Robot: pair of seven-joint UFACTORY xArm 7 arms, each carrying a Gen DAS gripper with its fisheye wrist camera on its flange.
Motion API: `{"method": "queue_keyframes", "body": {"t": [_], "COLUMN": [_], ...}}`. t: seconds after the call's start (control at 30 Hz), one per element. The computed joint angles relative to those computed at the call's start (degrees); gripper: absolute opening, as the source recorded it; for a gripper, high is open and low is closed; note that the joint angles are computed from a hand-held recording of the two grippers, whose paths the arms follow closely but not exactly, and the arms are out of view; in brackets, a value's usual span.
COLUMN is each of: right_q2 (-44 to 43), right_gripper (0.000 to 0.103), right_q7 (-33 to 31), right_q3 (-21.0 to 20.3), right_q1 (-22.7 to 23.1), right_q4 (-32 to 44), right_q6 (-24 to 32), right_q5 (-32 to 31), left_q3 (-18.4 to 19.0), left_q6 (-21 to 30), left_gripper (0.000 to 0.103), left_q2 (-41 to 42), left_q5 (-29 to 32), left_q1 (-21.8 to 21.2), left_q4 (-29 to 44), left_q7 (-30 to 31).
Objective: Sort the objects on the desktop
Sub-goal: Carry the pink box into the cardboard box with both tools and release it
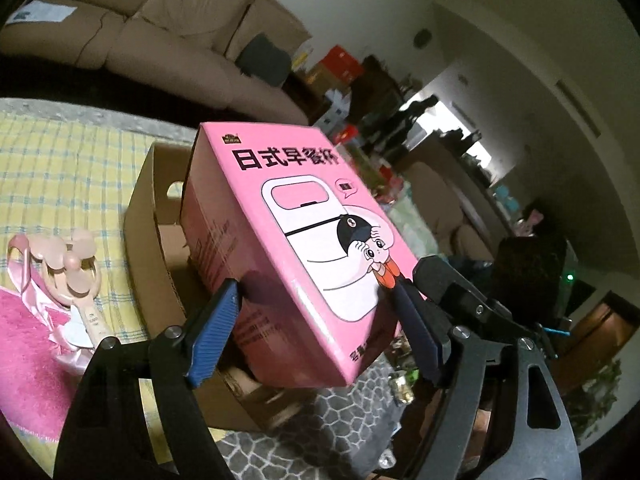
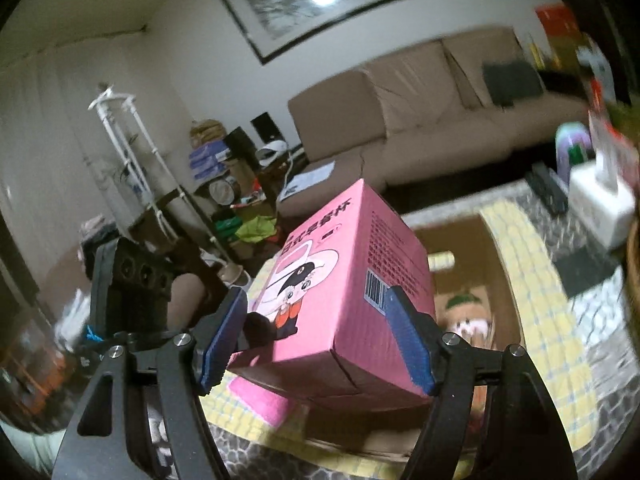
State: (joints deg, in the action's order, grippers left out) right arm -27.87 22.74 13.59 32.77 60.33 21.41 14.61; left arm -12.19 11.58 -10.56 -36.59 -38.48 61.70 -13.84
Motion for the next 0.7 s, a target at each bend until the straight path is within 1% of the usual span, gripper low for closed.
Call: {"method": "queue_keyframes", "body": {"t": [0.03,0.13,0.2,0.27,0.3,0.37,0.43,0.53,0.6,0.7], "right_q2": [-0.29,0.27,1.16,1.6,1.43,1.7,1.93,1.15,0.13,-0.49], "right_gripper": [0.075,0.076,0.078,0.079,0.079,0.079,0.079,0.08,0.081,0.083], "right_q7": [-0.89,-5.08,-6.33,-7.08,-6.68,-2.89,-0.89,0.0,1.89,3.21], "right_q3": [-1.31,-6.27,-7.49,-8.23,-7.57,-3.99,-2.21,-1.94,-1.09,-0.56], "right_q1": [1.13,5.8,7.1,7.42,6.28,1.31,-1.02,-1.49,-2.99,-4.47], "right_q4": [-0.88,-3.59,-4.12,-4.58,-4.89,-3.4,-2.37,-3.4,-3.5,-3.11], "right_q6": [-0.22,-1.31,-1.31,-0.57,0.13,4.92,8.05,8.03,9.84,11.7], "right_q5": [1.33,7.97,11.4,14.27,14.0,8.82,5.84,5.71,3.85,1.37], "left_q3": [-0.23,-1.12,-1.31,-1.85,-2.04,-2.38,-1.82,-1.75,-1.9,-1.33], "left_q6": [0.6,2.67,3.69,4.64,4.6,4.68,4.38,4.76,5.42,5.76], "left_gripper": [0.075,0.075,0.072,0.073,0.073,0.074,0.076,0.078,0.079,0.08], "left_q2": [0.57,1.69,1.5,0.83,0.48,-0.59,-1.67,-3.04,-3.92,-5.27], "left_q5": [1.19,4.89,5.65,7.36,7.89,9.47,8.9,10.22,11.66,11.62], "left_q1": [0.6,2.36,2.76,3.17,3.09,3.19,2.46,2.6,3.01,2.6], "left_q4": [0.21,0.53,-0.2,-1.02,-1.28,-1.64,-2.02,-2.32,-2.69,-3.77], "left_q7": [-0.89,-4.17,-5.15,-6.65,-6.88,-8.01,-7.5,-8.49,-9.67,-10.12]}}
